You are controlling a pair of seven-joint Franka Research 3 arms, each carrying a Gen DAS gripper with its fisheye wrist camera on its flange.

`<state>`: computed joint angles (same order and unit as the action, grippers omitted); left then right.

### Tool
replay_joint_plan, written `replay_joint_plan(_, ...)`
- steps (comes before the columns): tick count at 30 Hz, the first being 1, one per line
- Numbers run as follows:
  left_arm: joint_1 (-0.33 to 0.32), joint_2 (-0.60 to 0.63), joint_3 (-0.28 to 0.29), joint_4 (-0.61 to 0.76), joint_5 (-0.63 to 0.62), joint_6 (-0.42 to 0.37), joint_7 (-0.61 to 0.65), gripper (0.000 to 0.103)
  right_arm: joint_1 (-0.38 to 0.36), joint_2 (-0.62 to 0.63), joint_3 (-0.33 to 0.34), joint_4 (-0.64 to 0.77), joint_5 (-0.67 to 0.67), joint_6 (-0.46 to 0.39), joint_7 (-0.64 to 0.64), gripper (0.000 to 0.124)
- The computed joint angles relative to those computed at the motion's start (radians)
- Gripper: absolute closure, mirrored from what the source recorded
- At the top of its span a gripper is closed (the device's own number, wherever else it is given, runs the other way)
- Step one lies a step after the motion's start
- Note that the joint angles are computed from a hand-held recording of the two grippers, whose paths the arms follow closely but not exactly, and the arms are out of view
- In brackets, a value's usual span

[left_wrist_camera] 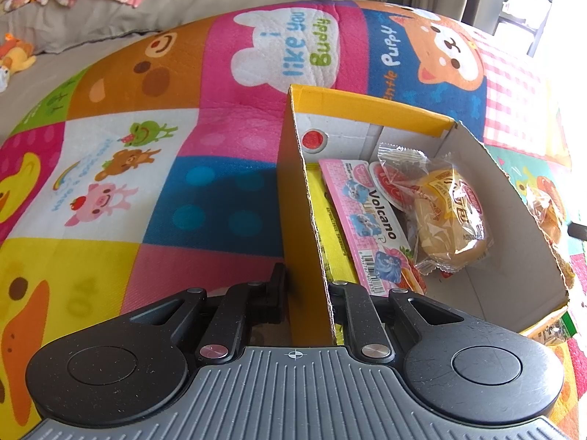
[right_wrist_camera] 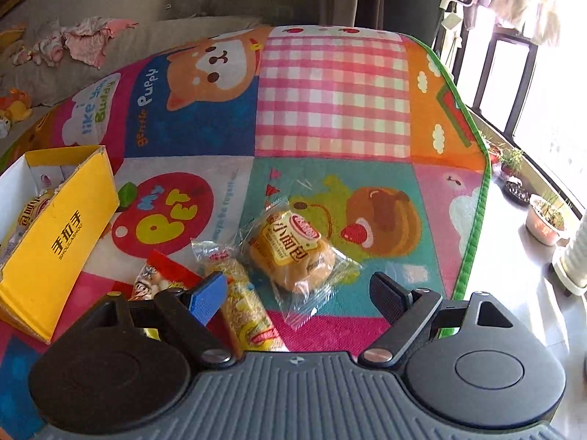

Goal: Organize objects
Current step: 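Grasp the second packaged round bun with the right tool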

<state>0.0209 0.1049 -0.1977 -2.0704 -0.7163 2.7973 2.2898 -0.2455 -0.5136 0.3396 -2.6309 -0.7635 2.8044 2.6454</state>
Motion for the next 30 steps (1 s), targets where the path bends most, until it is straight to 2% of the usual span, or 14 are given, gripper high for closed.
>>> replay_joint_plan(2, 0.0, -0.001, 0.0, -0.001, 0.0, 0.0, 0.0, 0.088, -0.037, 0.059, 0.006, 0.051, -0.051, -0.004, -0.01, 0.038)
replay_joint_plan(4, 0.0, 0.0, 0.0, 0.0, 0.001, 0.0, 0.0, 0.088, -0.023, 0.113, -0.041, 0.082, -0.06, 0.024, -0.039, 0.038)
replay_joint_plan(6, 0.0, 0.0, 0.0, 0.0, 0.001, 0.0, -0.001, 0.088, 0.02, 0.171, -0.105, 0.113, -0.008, 0.034, -0.106, 0.038)
replay_joint_plan(8, 0.0, -0.001, 0.0, -0.001, 0.002, -0.001, -0.001, 0.088, 0.034, 0.222, -0.131, 0.146, 0.006, 0.022, -0.115, 0.038)
replay_joint_plan(11, 0.0, 0.0, 0.0, 0.0, 0.002, 0.0, 0.0, 0.088, 0.08, 0.269, -0.203, 0.154, 0.088, 0.095, -0.146, 0.038)
replay_joint_plan(14, 0.001, 0.0, 0.0, -0.001, 0.0, 0.0, 0.001, 0.088, 0.118, 0.296, -0.239, 0.158, 0.198, 0.125, -0.203, 0.038)
replay_joint_plan(22, 0.001, 0.001, -0.001, 0.0, 0.001, 0.0, 0.0, 0.088, 0.091, 0.257, -0.2, 0.128, 0.204, 0.12, -0.188, 0.047)
replay_joint_plan(25, 0.001, 0.001, -0.001, 0.001, 0.002, 0.0, -0.001, 0.088, 0.097, 0.213, -0.199, 0.096, 0.253, 0.109, -0.199, 0.055)
replay_joint_plan(27, 0.001, 0.001, -0.001, 0.001, 0.002, 0.0, -0.001, 0.088, 0.101, 0.166, -0.195, 0.065, 0.299, 0.107, -0.21, 0.066)
replay_joint_plan(30, 0.001, 0.001, -0.001, 0.0, -0.001, 0.002, -0.002, 0.088, 0.086, 0.09, -0.157, 0.026, 0.334, 0.101, -0.229, 0.07)
